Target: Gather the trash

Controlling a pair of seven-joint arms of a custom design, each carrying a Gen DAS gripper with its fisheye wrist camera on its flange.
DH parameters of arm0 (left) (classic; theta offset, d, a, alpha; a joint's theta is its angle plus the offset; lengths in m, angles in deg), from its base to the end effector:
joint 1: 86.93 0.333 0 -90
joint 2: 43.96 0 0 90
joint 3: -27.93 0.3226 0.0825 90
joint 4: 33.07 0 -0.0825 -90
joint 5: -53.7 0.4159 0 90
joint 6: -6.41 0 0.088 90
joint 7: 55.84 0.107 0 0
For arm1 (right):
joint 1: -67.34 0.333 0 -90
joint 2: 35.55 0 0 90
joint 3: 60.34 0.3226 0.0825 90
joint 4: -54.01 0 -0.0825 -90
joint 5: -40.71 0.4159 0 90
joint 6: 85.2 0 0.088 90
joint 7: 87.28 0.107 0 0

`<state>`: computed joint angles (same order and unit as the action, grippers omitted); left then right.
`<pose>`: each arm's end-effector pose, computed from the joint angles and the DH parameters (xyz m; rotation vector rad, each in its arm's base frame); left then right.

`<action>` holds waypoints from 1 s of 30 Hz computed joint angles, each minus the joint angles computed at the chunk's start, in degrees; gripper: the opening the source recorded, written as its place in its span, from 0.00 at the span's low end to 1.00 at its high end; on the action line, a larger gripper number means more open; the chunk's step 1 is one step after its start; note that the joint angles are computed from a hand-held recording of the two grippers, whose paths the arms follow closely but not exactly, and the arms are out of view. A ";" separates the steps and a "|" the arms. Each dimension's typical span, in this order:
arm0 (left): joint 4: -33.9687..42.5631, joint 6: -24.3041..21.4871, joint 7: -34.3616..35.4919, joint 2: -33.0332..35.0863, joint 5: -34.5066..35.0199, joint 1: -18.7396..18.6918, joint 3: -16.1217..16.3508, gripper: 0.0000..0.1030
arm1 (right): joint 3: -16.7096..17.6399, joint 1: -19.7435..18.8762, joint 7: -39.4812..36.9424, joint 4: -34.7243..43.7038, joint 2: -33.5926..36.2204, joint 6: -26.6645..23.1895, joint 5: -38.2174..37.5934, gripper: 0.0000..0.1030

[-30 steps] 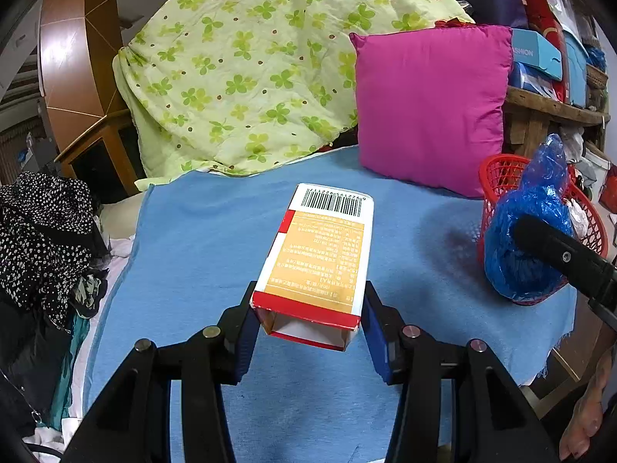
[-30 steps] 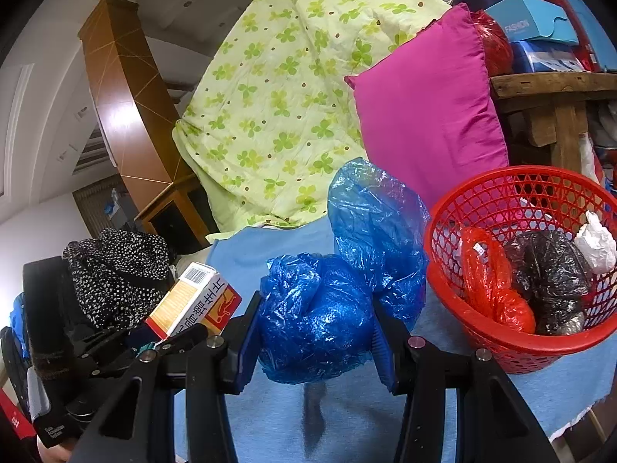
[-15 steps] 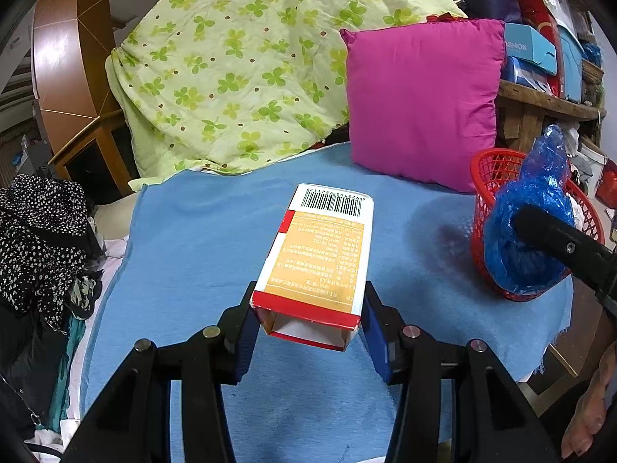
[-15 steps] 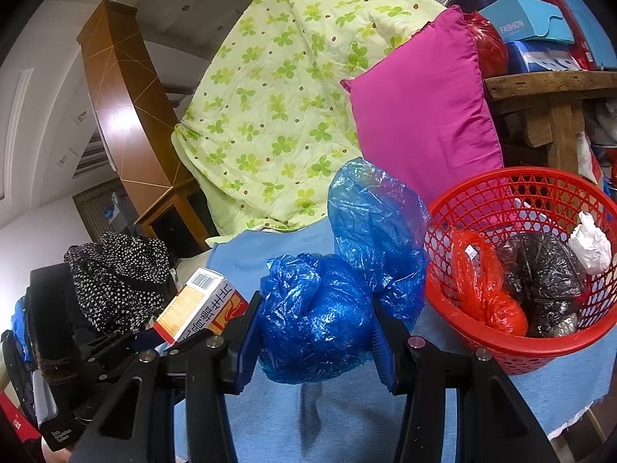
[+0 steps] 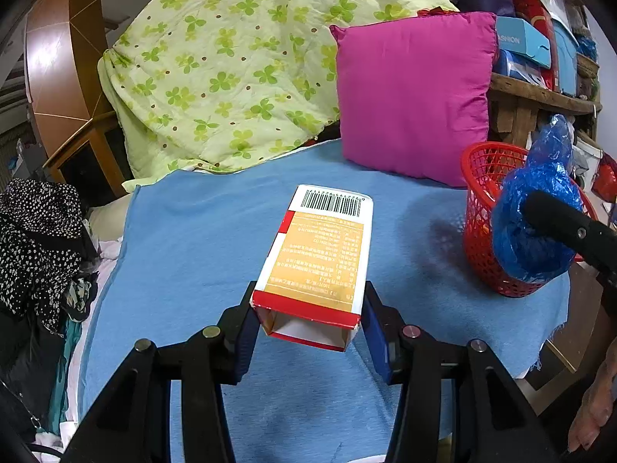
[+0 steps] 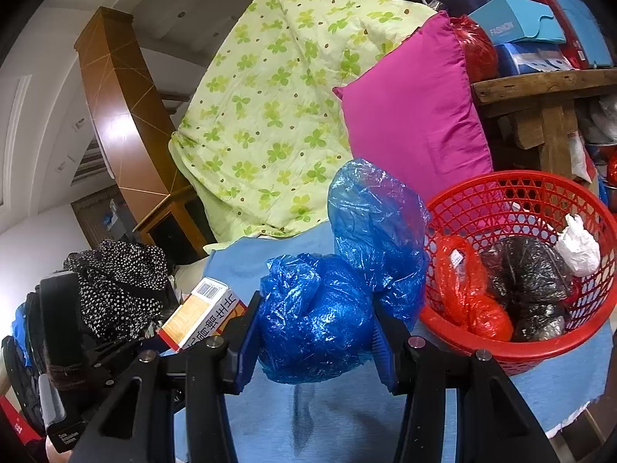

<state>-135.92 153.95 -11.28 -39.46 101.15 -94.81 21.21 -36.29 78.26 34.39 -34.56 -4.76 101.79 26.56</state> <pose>0.6397 -0.1769 0.5732 -1.6013 1.6201 -0.5690 0.6546 0.3937 0.5052 -1.4375 1.2707 -0.2458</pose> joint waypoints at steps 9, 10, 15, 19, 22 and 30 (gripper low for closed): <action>1.07 -0.42 0.95 0.94 -0.85 -0.84 -0.16 0.50 | -1.36 -0.04 1.95 -2.39 -1.76 1.65 -0.56 0.51; 1.17 -0.41 1.09 1.03 -0.90 -0.90 -0.11 0.50 | -1.58 0.03 2.28 -2.61 -1.95 1.82 -0.68 0.51; 1.75 -0.63 2.03 1.61 -1.80 -1.42 -0.07 0.50 | -1.76 -0.35 3.82 -2.97 -2.18 2.50 -1.70 0.51; 1.97 -0.56 2.49 1.80 -2.43 -1.73 0.06 0.50 | -1.64 -0.93 5.00 -3.43 -2.36 3.17 -2.78 0.51; 2.29 -0.44 2.94 2.04 -2.88 -1.84 0.16 0.50 | -1.55 -1.30 5.94 -3.70 -2.48 3.68 -3.72 0.51; 3.13 0.08 3.96 2.45 -4.46 -2.36 0.18 0.50 | -4.69 0.45 9.59 -5.40 -3.86 5.68 -5.26 0.51</action>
